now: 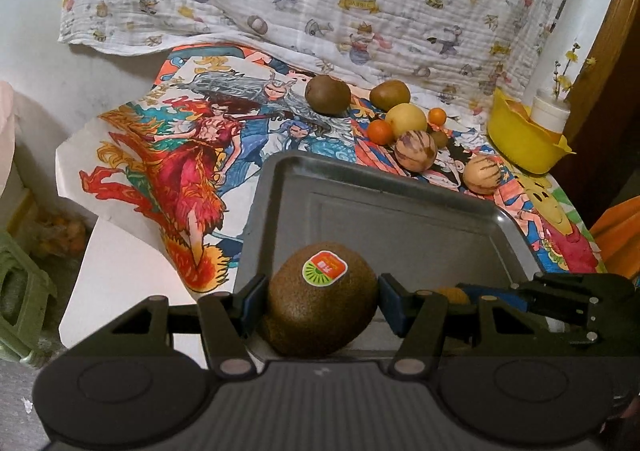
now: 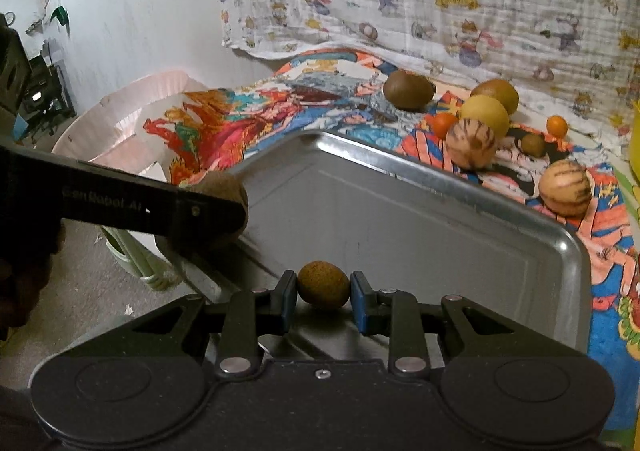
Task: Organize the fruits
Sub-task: 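Carry both kiwis over the grey tray while the right tool releases the small kiwi onto it, then lower the large kiwi onto the tray and open the left tool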
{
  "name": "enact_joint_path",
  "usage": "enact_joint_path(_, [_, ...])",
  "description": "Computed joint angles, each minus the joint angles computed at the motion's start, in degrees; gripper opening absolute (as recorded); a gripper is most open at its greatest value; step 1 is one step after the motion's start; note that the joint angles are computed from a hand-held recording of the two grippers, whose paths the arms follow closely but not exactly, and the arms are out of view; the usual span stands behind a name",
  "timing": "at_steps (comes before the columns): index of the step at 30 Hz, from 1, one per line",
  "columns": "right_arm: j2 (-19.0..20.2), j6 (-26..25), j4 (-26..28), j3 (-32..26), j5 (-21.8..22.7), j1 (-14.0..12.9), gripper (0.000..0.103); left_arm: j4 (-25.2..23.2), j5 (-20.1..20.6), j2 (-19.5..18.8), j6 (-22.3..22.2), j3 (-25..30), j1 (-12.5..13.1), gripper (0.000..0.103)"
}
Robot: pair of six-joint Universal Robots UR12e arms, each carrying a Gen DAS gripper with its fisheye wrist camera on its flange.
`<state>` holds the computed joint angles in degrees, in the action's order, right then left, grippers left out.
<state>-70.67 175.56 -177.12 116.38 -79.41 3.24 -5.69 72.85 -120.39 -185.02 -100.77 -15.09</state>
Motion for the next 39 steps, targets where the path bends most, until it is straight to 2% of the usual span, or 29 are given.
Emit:
enact_joint_path(13, [0.2, 0.4, 1.0, -0.4, 0.0, -0.1, 0.033, -2.4, 1.0, -0.2, 0.9, 1.0, -0.5, 0.064])
enact_joint_path(14, [0.3, 0.6, 0.9, -0.4, 0.1, -0.1, 0.034, -2.4, 1.0, -0.2, 0.8, 1.0, -0.5, 0.065])
enact_joint_path(16, [0.4, 1.2, 0.4, -0.3, -0.1, -0.1, 0.044, -2.3, 0.5, -0.3, 0.1, 1.0, -0.3, 0.064])
enact_joint_path(23, [0.3, 3.4, -1.3, 0.4, 0.2, -0.3, 0.056, -1.2, -1.7, -0.5, -3.0, 0.8, 0.4, 0.066])
enact_joint_path(32, [-0.7, 4.3, -3.6, 1.6, -1.2, 0.1, 0.078, 4.6, -2.1, 0.4, -4.1, -1.0, 0.6, 0.085])
enact_joint_path(36, [-1.6, 5.5, -4.7, 2.5, -1.8, 0.1, 0.091, 6.4, -2.8, 1.3, -3.7, -2.4, 1.1, 0.099])
enact_joint_path(39, [-2.4, 6.3, -5.1, 3.1, -2.9, 0.3, 0.098, 6.8, -3.1, 2.1, -2.1, -3.7, 1.4, 0.102])
